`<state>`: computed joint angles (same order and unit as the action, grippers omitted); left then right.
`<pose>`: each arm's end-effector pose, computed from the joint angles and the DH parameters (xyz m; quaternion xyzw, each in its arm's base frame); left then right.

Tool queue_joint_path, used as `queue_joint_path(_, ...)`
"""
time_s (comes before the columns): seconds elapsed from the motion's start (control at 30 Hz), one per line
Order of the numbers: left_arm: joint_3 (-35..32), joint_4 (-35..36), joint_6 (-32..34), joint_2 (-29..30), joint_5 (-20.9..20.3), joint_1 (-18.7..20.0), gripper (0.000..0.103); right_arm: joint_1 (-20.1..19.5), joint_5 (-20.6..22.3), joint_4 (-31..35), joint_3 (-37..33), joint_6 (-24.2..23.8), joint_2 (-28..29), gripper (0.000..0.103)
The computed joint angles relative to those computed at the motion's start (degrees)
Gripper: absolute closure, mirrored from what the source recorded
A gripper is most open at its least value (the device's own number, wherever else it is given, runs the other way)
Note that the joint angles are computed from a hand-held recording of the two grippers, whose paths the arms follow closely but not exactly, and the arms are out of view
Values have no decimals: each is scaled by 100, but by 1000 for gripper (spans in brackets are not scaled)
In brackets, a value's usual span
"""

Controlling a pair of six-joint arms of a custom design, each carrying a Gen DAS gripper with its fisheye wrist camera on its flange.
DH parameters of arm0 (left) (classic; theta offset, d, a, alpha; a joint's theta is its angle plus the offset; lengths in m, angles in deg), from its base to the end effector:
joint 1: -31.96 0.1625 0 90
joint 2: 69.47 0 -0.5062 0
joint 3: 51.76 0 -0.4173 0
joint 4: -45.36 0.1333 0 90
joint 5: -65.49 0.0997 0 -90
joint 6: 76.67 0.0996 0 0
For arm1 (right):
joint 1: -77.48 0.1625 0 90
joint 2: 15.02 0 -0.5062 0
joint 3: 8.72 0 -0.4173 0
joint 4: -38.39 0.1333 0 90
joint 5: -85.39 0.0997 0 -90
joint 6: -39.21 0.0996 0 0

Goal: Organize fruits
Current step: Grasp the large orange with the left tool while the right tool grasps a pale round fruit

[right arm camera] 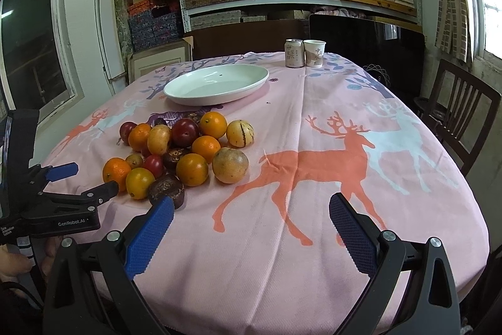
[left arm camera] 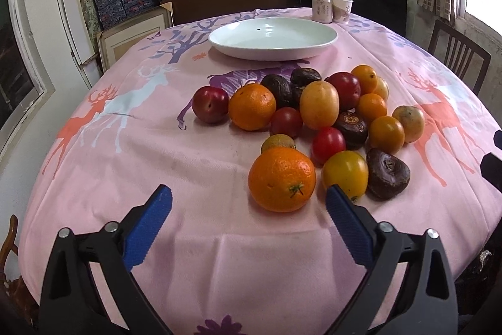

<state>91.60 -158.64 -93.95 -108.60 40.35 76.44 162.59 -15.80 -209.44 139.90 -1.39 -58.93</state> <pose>-0.1256 -0.4366 0.0527 0.1609 0.8267 -0.3397 0.4186 0.0797 -0.4050 0.1311 0.2315 -0.8607 0.3767 0.2525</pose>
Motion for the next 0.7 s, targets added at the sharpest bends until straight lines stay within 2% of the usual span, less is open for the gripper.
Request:
queue_joint_path(0.03,-62,52,124,-30,-149,76,26,-16,-2,68,-21,21,-26,3)
queue_joint_path(0.1,-146,96,259,-71,-448,205,47,-47,3,169,-53,35,-60,3)
queue_joint_path(0.17,-185,31,404,-57,-676,300,57,-50,0,231,-77,45,-78,3)
queue_joint_path(0.3,-89,-610,681,6,-882,327,59,-66,22,364,-119,26,-98,3)
queue_joint_path(0.4,64,-953,729,-50,-887,270,59,-52,4,597,-194,5,-131,3)
queue_joint_path(0.6,307,-1036,597,-278,-906,119,59,143,-190,1027,-574,-200,-82,3)
queue_joint_path(0.7,362,-975,526,-332,-946,107,59,268,-531,1303,-884,-313,4,5)
